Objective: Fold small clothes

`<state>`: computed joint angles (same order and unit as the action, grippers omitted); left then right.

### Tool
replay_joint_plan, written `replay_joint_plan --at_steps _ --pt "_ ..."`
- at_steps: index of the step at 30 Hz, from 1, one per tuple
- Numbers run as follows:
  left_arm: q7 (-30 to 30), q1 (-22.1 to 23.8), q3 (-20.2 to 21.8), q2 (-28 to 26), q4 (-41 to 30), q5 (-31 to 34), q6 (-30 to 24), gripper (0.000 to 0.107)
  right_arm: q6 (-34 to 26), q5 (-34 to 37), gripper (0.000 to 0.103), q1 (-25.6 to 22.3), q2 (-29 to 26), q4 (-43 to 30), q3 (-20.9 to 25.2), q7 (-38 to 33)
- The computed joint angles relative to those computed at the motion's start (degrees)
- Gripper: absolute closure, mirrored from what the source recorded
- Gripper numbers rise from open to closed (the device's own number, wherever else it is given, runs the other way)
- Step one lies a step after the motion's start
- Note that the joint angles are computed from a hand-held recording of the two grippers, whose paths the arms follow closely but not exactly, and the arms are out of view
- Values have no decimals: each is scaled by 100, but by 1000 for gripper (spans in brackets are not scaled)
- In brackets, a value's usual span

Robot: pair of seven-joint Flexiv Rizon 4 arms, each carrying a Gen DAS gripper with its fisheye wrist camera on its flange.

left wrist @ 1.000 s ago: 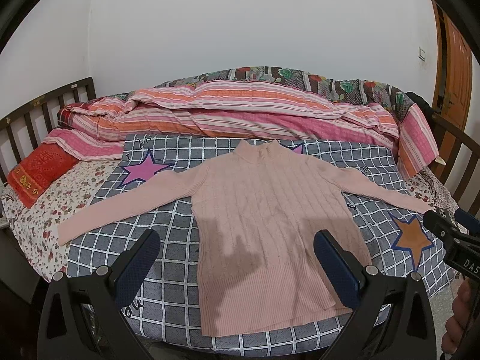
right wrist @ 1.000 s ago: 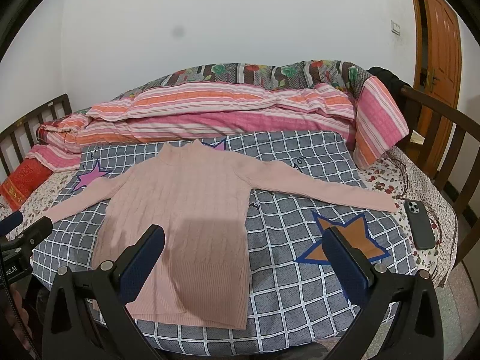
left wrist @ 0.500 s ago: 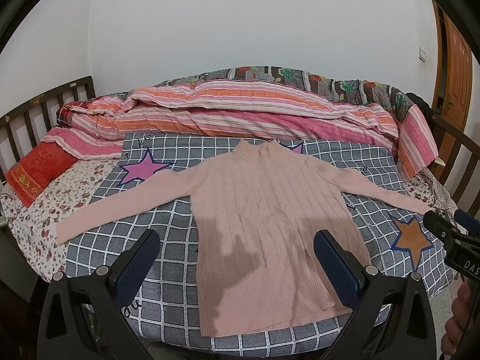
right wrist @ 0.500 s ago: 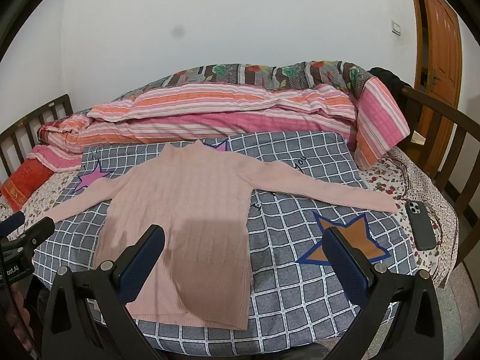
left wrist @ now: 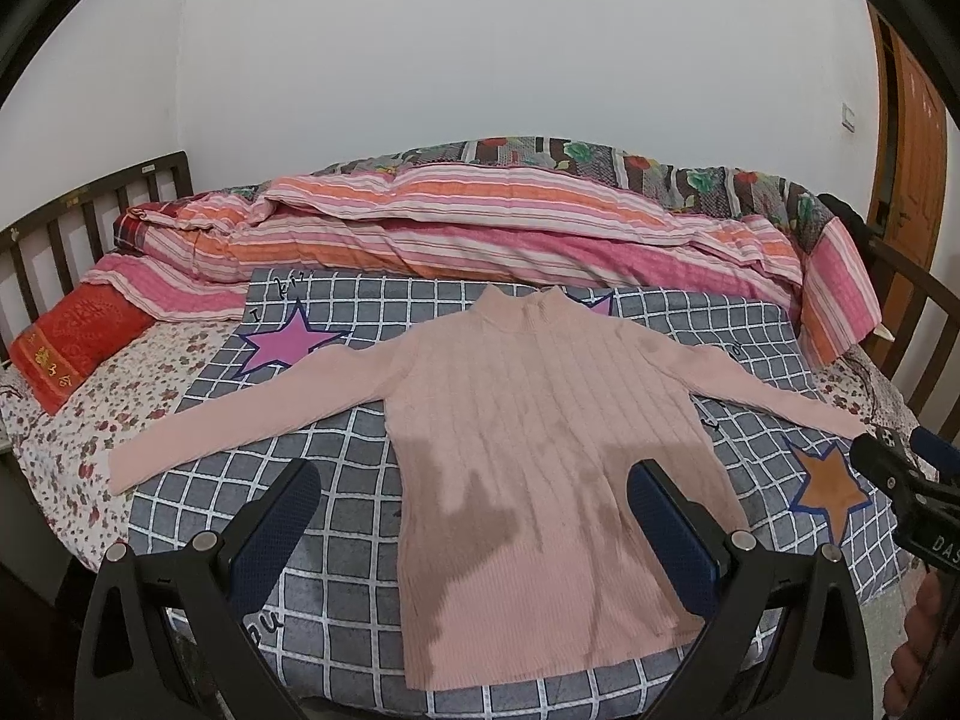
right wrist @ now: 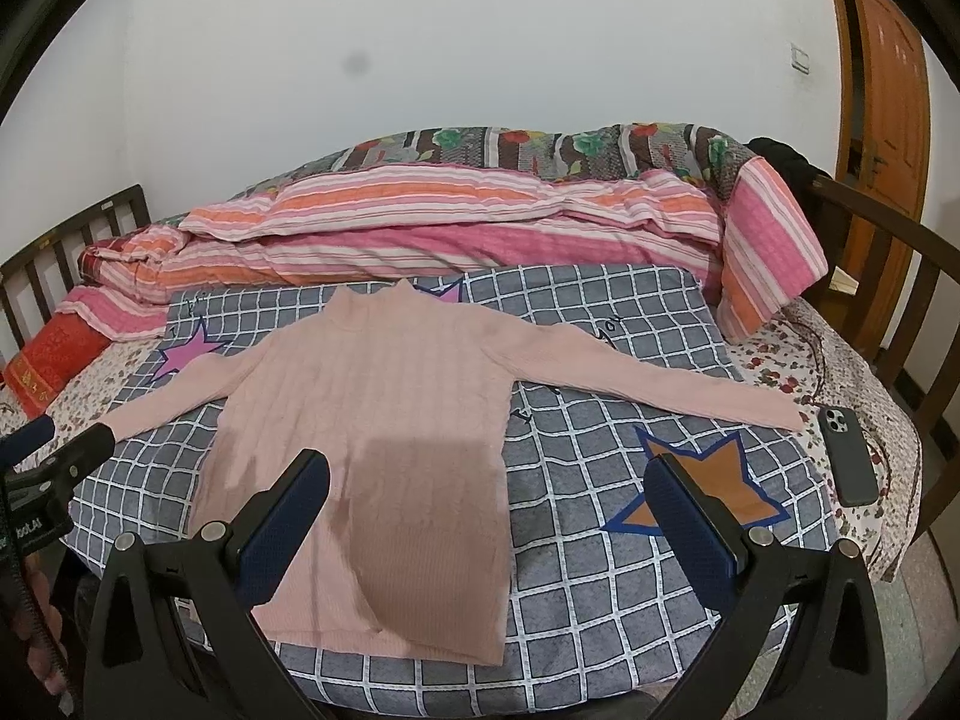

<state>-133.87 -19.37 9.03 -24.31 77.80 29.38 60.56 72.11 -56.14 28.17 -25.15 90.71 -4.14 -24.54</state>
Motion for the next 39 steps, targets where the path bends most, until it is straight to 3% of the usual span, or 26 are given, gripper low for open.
replay_joint_plan --at_steps 8,12,16,21,27,30,33,35,37,38,39 --pt "165 461 -22 -359 285 -623 661 4 322 -25 0 13 -318 -128 -147 -31" --pt "373 901 -111 -627 550 -1326 1034 5 473 185 0 17 -622 -302 -218 -147" --pt "22 811 506 -819 745 -1436 1362 5 570 372 0 113 -948 -522 -418 -245" --pt "110 1262 613 -883 1186 -1866 1777 7 -17 1729 1 -305 -1621 -1337 485 -1575" --pt "-56 1853 532 -957 1935 -2773 2683 11 -293 2355 3 -152 -2235 -2157 443 -2085" --pt "28 2143 380 -1031 2176 -3173 2940 25 -481 2615 3 -63 -2580 -2718 445 -2384" --pt "-106 2036 696 -1148 2336 -3440 3409 32 -821 2899 3 -3 -2931 -3380 549 -2793" --pt "-117 1935 902 -1229 2296 -3670 3372 38 -1071 3047 3 50 -3243 -3958 614 -3126" --pt "76 1886 1017 -1339 2224 -4092 3278 54 -1208 3150 3 130 -3477 -4384 553 -3318" --pt "-82 1822 1188 -1400 2110 -4008 3154 57 -1355 3207 3 162 -3667 -4744 559 -3465" --pt "-75 1665 1410 -1455 2048 -4067 3057 73 -1476 3284 3 180 -3804 -5023 572 -3587"
